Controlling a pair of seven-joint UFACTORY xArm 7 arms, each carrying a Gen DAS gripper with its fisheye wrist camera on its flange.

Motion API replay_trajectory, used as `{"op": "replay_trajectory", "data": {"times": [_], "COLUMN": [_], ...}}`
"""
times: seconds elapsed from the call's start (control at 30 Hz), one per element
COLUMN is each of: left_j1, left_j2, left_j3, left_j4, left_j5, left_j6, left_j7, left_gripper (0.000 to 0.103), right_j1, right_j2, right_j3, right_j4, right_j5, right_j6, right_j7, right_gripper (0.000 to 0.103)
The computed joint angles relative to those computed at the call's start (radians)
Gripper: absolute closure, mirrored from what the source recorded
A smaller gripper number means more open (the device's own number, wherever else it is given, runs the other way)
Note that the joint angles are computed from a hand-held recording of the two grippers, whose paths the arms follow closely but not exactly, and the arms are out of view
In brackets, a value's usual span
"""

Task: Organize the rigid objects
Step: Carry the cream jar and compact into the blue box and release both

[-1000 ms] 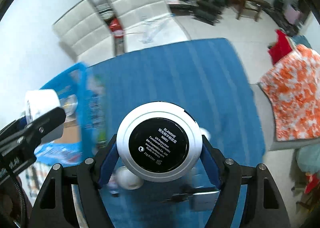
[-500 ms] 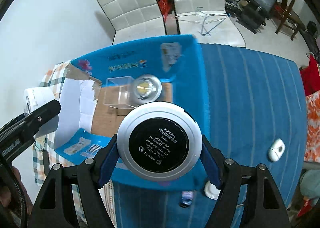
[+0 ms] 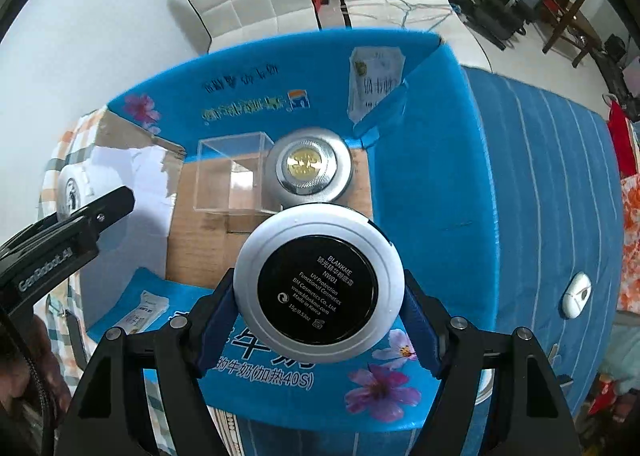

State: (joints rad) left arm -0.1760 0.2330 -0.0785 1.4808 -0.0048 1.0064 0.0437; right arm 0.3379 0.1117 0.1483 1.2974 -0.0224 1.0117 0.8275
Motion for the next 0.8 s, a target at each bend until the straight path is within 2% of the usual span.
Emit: {"op": "replay_trajectory", "data": {"times": [0.4,0.63,0.8], "left_j1": [-0.033,-0.051,-0.048], "left_j2": [0.168,0.281,0.324], "left_j3": [0.002,0.003,0.01], "left_j4": [0.165,0.313,0.373], "left_j5": [0.05,0.052,0.036], "left_j6": [0.07,0.2,0.238], "left_j7": [0.018,0.053,0.039], "left_gripper": [0.038,0.037,0.037], "right_j1": [0.016,0.0,-0.015], "right_j2": [0.11,0.171,0.213], "right_j3": [-0.004,-0.013,-0.018], "right_j4": [0.052,0.064,0.076], "right_j5": [0.004,0.065,0.09], "right_j6": [0.048,0.019,0.028], "right_j7": [-0.013,-0.043,-0.063], "right_gripper": [0.025,0.025,0.025]}}
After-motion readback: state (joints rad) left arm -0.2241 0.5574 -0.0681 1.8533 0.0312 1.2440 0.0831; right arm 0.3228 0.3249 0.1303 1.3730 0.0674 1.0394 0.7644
